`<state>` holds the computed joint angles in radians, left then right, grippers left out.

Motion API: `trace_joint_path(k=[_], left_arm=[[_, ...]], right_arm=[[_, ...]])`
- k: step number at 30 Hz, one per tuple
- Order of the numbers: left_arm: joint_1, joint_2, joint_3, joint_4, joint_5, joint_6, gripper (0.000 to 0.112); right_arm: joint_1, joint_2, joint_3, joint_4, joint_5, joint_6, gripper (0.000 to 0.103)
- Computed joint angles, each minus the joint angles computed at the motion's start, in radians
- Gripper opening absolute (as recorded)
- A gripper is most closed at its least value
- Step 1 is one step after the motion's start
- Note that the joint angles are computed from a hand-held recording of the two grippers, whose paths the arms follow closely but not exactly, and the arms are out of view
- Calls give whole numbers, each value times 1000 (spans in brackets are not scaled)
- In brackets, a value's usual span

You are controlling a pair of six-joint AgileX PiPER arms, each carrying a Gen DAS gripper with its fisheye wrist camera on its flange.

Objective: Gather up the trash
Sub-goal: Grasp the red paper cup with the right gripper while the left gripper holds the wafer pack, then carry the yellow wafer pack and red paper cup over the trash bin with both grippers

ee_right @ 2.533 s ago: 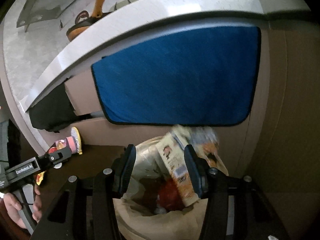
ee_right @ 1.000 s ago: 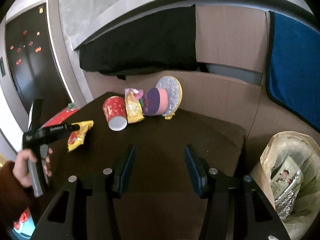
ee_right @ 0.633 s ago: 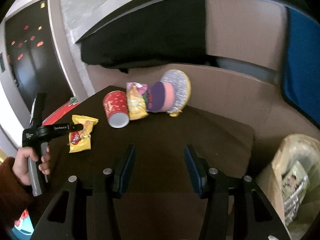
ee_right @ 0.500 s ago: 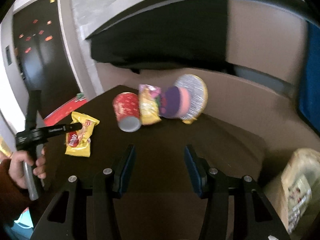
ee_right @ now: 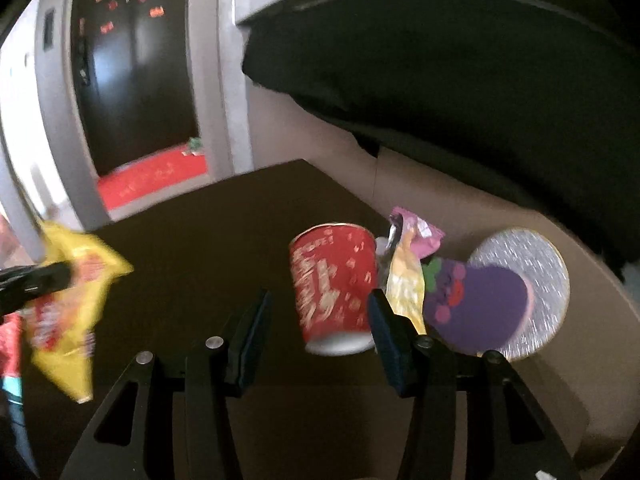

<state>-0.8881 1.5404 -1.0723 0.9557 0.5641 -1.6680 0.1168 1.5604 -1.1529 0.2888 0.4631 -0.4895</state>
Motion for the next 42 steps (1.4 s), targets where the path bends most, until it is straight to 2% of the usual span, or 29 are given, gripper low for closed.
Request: trace_joint_path(k=[2,5,7,11,14,18,23,29,35,42], left_arm=[[-1,-5,19,28,4,-31,10],[20,-4,47,32,-39,-65,10],[18,2,54,45,-48,-97,10],[22,9,64,46,-74,-111,10],[26,18,51,12,-87,-74,10],[1,24,30,12,-73,-66,10],[-69,30,-25,42,-12,-61,10],[-168,60,-141,41,102,-10,10],[-239,110,-291,18,199,86,10],[-328,199,-541,25,324,223,10]], right_arm=[[21,49,-44,-63,7,72,47],[12,97,-78,-29,15,51,51],[16,118,-93,-64,18,92,53],[8,148,-110,-41,42,89,57],[9,116,-75,-59,27,115,56],[-49,-2,-4,97,71,12,55],[-165,-161,73,229,174,-95,55],[-307,-334,148,295,282,-195,55],[-465,-453,169,361,385,-298,55],[-802,-523,150,555,619,-502,55]])
